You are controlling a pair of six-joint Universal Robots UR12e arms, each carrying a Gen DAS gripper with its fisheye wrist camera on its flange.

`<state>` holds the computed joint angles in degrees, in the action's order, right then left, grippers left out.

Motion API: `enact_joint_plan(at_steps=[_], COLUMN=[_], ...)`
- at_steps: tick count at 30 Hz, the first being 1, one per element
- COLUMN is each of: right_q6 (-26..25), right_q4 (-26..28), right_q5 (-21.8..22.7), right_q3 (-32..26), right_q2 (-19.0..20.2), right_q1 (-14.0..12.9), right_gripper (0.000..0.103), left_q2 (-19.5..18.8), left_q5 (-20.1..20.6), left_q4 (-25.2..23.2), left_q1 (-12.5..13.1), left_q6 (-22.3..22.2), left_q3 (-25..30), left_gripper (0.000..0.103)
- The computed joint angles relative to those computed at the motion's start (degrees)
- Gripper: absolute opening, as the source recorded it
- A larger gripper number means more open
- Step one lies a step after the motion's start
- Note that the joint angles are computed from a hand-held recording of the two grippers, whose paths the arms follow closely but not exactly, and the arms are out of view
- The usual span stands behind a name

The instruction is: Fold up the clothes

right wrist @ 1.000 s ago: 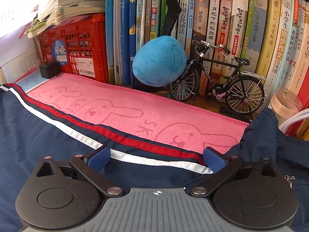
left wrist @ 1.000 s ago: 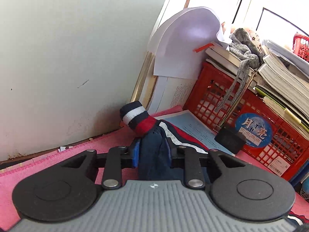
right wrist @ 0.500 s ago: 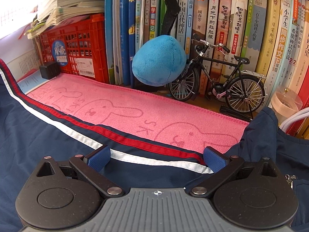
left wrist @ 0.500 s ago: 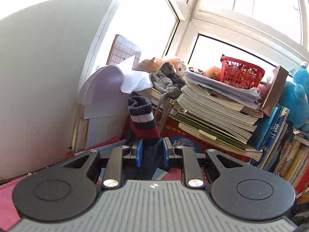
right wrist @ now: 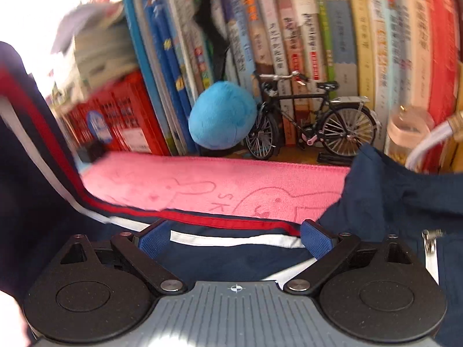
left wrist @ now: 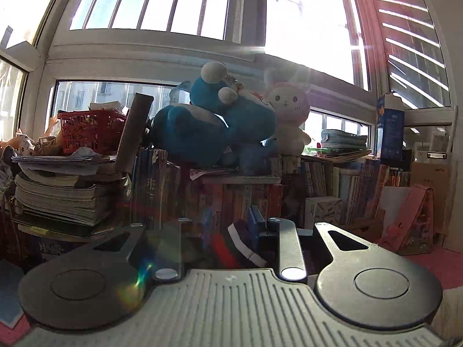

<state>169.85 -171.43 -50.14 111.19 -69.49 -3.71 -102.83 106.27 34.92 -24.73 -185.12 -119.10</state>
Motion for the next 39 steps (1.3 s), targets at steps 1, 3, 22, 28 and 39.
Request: enact_joint_plan(at_steps=[1,3,22,28,39], right_q6=[1.09,1.32,-20.87,-15.4,-9.8], right_q4=[3.43,10.63,23.27,17.11,5.19], right_q5=[3.9,11.77,12.47,17.21,10.0], right_q3=[0.34,1.17,8.03,8.88,9.3], right_q2=[-0.81,-1.68,-9.36,-10.03,-10.77], right_q1=[-1.89,-5.23,-7.13,-9.01,-14.87], right_gripper=[0.098,0.1,0.039,0.021,0.02], left_q2=[-0.58,-1.5,4.32,5.08,3.42], left_q5=[-0.08,-0.46,13.6,16.91,14.74], left_q4=[-2.04,-6.4,-20.55,-19.54,-22.35], left_q1=[-0.29,-0.28,-0.28,-0.59,-1.45], left_q6=[-0.52,-4.35,-18.91,-17.31,-15.08], left_q3=[0.39,0.73,-8.57,-9.55,-7.79], left_gripper=[0.027,0.027,0.05,0.066,0.069])
